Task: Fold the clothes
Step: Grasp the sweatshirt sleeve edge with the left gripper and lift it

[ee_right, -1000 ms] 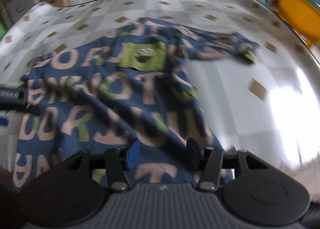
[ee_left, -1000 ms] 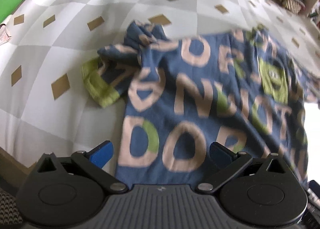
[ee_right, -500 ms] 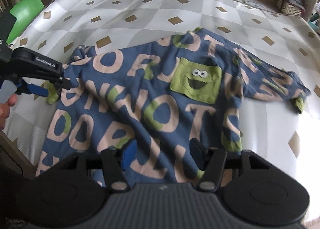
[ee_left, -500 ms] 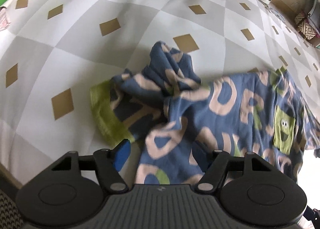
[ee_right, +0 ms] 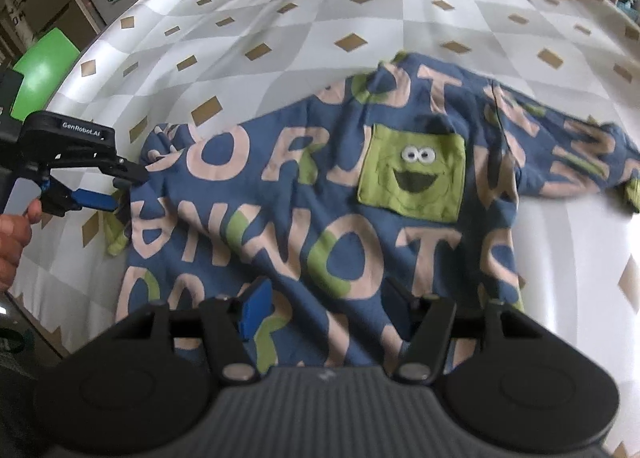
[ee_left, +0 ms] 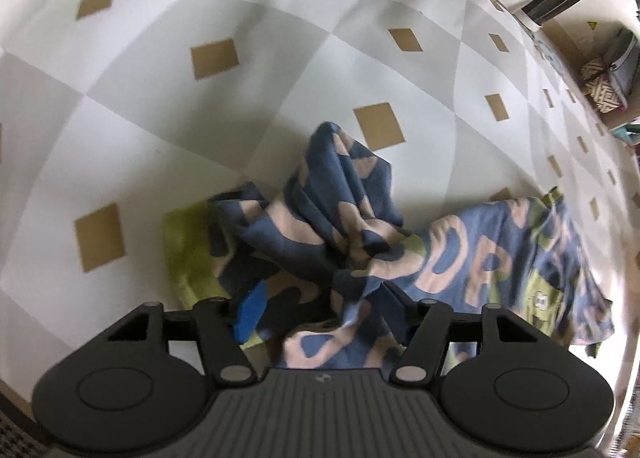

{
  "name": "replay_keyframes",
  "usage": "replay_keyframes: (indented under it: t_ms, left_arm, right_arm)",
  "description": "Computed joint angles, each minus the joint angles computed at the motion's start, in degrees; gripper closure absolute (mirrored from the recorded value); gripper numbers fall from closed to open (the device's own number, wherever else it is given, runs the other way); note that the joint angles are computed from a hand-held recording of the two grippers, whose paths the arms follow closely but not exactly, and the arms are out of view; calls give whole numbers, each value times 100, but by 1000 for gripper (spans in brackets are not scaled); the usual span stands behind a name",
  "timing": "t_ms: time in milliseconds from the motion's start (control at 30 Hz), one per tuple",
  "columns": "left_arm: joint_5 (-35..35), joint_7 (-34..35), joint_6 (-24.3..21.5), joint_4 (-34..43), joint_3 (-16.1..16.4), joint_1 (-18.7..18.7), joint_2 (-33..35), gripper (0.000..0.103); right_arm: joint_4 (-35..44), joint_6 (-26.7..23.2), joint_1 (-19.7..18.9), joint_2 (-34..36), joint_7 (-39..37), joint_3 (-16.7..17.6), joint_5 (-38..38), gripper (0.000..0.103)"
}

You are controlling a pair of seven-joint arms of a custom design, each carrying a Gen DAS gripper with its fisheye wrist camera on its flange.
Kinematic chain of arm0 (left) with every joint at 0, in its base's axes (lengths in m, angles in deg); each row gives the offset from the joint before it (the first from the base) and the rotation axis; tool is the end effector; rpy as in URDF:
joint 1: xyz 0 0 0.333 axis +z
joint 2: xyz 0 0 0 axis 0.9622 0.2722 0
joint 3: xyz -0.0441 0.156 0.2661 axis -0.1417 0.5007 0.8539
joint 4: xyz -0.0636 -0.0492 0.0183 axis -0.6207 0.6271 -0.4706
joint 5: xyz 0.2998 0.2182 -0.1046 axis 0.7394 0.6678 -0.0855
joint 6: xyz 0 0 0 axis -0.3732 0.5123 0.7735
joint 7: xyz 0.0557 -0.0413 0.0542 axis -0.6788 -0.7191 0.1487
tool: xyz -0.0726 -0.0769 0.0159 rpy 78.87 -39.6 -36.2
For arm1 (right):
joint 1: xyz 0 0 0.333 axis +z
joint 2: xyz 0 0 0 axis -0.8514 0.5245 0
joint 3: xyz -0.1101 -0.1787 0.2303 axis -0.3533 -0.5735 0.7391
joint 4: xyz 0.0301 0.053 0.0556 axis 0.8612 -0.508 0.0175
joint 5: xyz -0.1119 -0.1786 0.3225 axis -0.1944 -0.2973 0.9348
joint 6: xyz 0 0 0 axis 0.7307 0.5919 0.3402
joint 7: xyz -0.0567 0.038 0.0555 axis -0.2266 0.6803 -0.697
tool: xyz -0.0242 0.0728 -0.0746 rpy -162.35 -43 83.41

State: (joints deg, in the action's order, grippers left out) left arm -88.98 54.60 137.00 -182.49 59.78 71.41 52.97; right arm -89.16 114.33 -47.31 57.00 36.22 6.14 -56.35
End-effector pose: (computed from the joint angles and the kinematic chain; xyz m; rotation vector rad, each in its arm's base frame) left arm 0.6653 -0.0839 0.3856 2.7165 -1.4583 0.5884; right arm 0.6073 0.1941 0.4036 -2.1204 1.6351 -0.1640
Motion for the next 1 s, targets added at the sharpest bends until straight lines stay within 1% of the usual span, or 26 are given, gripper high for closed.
replay_keyframes:
  t_ms: [133, 167, 200, 267, 500, 567, 600, 667, 733, 867, 967, 1000]
  left_arm:
    - [-56, -30, 99, 52, 8, 31, 76, 44]
    - [-152, -20, 162, 50, -12, 71, 98, 47]
    - [-251, -8, 225, 48, -31, 110, 120, 52]
    - [-410, -21, 305, 51, -45, 165, 163, 55]
    - [-505, -400, 219, 220, 25, 175, 387, 55]
    - [-380, -473, 177, 267, 68, 126, 416, 55]
    - [-268, -601, 195, 256, 132, 69, 402, 55]
    - [-165, -877, 400, 130, 216, 16, 328, 55]
    - [-285, -897, 595, 24, 149, 100, 297, 55]
    - [-529, -863, 525, 85, 24, 223, 407, 55]
    - [-442, -1185, 667, 51, 140, 104, 454, 56]
    - [-393, -1272, 704, 50, 171, 72, 461, 59]
  right_arm:
    - [59, -53, 4, 19, -153, 59, 42, 44]
    - [70, -59, 3, 23, -196, 72, 70, 44]
    - [78, -59, 3, 25, -238, 83, 99, 44]
    - [87, -61, 22, 30, -252, 75, 98, 44]
    - [164, -177, 50, 80, -41, -1, 31, 44]
    - [195, -234, 45, 103, 41, -15, 9, 44]
    - [209, -256, 29, 113, 46, -5, 38, 44]
    - [220, -269, 1, 121, 24, 21, 105, 44]
    - [217, -252, 17, 126, 45, 14, 70, 44]
    - [229, -273, 24, 138, 37, 27, 47, 44]
    - [233, -273, 44, 149, 57, 22, 4, 44]
    - [234, -274, 51, 153, 74, 15, -21, 44]
